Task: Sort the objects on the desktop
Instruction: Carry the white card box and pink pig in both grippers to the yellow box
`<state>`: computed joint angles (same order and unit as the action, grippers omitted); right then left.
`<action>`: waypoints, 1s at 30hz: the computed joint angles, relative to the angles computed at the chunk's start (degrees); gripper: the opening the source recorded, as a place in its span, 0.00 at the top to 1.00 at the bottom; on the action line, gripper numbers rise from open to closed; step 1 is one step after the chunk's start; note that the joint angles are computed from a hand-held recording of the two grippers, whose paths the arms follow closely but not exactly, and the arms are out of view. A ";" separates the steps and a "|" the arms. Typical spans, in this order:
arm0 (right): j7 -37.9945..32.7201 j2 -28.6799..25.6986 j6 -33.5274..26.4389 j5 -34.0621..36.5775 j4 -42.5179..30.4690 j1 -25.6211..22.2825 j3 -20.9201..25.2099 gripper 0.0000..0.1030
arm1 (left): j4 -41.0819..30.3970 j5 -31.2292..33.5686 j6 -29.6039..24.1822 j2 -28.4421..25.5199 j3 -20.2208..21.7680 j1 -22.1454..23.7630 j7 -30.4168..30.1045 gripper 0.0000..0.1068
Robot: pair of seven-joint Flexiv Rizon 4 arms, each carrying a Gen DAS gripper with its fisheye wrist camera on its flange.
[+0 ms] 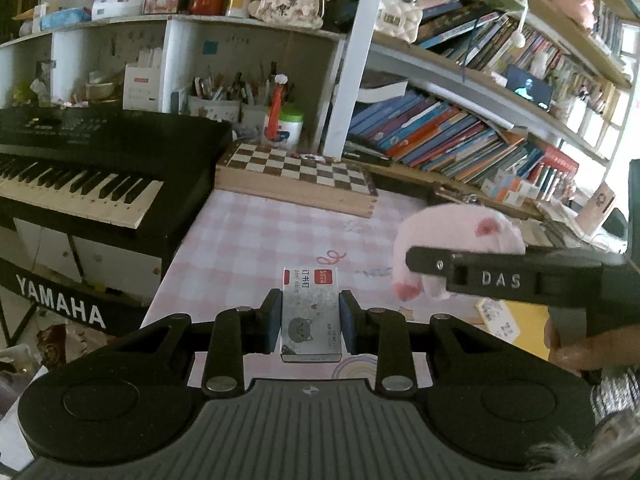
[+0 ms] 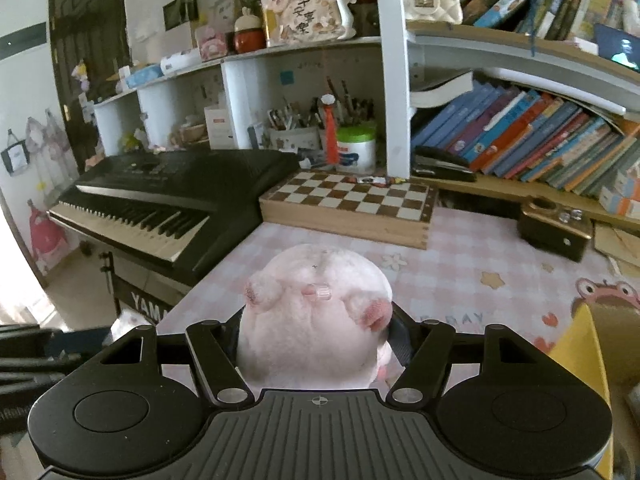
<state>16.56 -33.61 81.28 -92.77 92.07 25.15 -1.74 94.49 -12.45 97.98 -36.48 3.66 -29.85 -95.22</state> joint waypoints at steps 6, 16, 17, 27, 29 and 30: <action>3.40 3.65 -3.02 -1.95 4.68 0.47 1.69 0.34 | 5.58 1.03 3.63 3.44 -4.31 2.88 0.86 0.74; 6.18 8.14 -7.99 -2.67 11.12 1.56 5.65 0.34 | 15.52 2.64 8.80 8.60 -11.60 8.49 1.72 0.74; 6.46 8.49 -8.49 -2.56 11.69 1.82 5.94 0.34 | 16.38 2.90 9.19 9.06 -12.20 9.04 1.63 0.74; 8.72 12.41 -13.09 0.05 17.97 4.87 8.81 0.34 | 27.15 8.22 12.46 15.47 -18.24 14.97 -1.93 0.74; 9.57 13.40 -14.25 0.33 19.43 5.60 9.43 0.34 | 29.12 9.95 12.46 16.73 -20.00 16.80 -3.19 0.74; 9.87 13.73 -14.81 0.63 19.97 5.93 9.71 0.34 | 29.84 10.85 12.31 17.22 -20.93 17.76 -3.79 0.74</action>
<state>26.44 -19.88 66.47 -92.14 112.04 31.08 7.97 124.33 -1.60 110.29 -19.26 -17.27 -12.08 -99.01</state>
